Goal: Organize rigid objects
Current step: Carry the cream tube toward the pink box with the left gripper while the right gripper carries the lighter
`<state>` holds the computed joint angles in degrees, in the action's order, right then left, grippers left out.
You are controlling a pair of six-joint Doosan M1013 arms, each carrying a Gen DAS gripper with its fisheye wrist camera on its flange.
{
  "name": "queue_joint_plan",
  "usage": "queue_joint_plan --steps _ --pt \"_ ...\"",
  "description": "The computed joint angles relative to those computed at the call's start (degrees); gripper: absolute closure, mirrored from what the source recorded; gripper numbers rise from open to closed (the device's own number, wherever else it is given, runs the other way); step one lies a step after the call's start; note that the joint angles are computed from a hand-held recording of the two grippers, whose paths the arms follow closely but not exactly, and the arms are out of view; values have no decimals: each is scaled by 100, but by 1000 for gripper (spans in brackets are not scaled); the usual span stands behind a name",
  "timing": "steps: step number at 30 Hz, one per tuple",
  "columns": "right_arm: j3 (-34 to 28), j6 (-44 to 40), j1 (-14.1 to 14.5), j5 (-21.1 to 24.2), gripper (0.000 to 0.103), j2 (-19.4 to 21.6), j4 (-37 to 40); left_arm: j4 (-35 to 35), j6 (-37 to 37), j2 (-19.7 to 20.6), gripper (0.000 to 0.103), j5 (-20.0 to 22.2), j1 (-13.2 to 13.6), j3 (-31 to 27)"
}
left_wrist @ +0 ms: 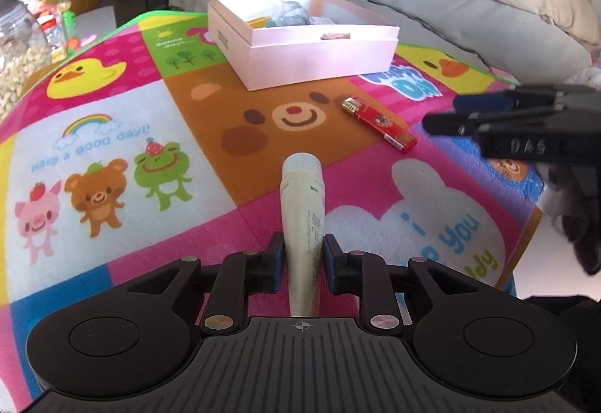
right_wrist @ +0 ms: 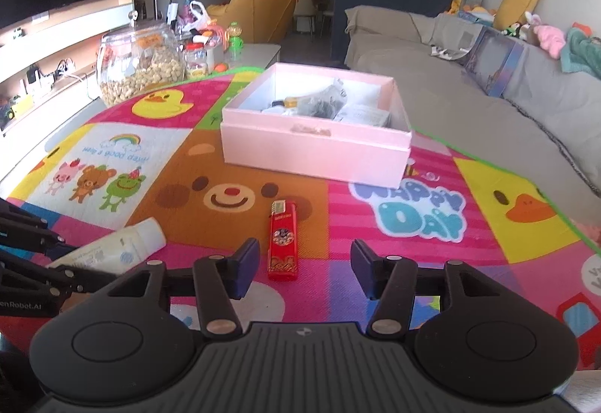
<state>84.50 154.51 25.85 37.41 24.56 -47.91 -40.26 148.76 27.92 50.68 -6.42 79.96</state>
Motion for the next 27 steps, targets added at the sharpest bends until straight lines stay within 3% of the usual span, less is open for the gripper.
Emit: queue_joint_plan --steps 9,15,20,24,27 --pt "-268 -660 -9 59 49 272 359 241 -451 118 77 -170 -177 -196" --pt "-537 -728 -252 -219 51 479 976 54 -457 152 77 -121 -136 -207" --pt "-594 -1013 -183 -134 70 551 869 -217 -307 169 77 -75 -75 -182" --pt "-407 -819 -112 -241 70 481 462 5 -410 232 77 207 -73 -369" --pt "-323 -335 -95 -196 53 456 152 126 -606 267 76 323 -68 -485"
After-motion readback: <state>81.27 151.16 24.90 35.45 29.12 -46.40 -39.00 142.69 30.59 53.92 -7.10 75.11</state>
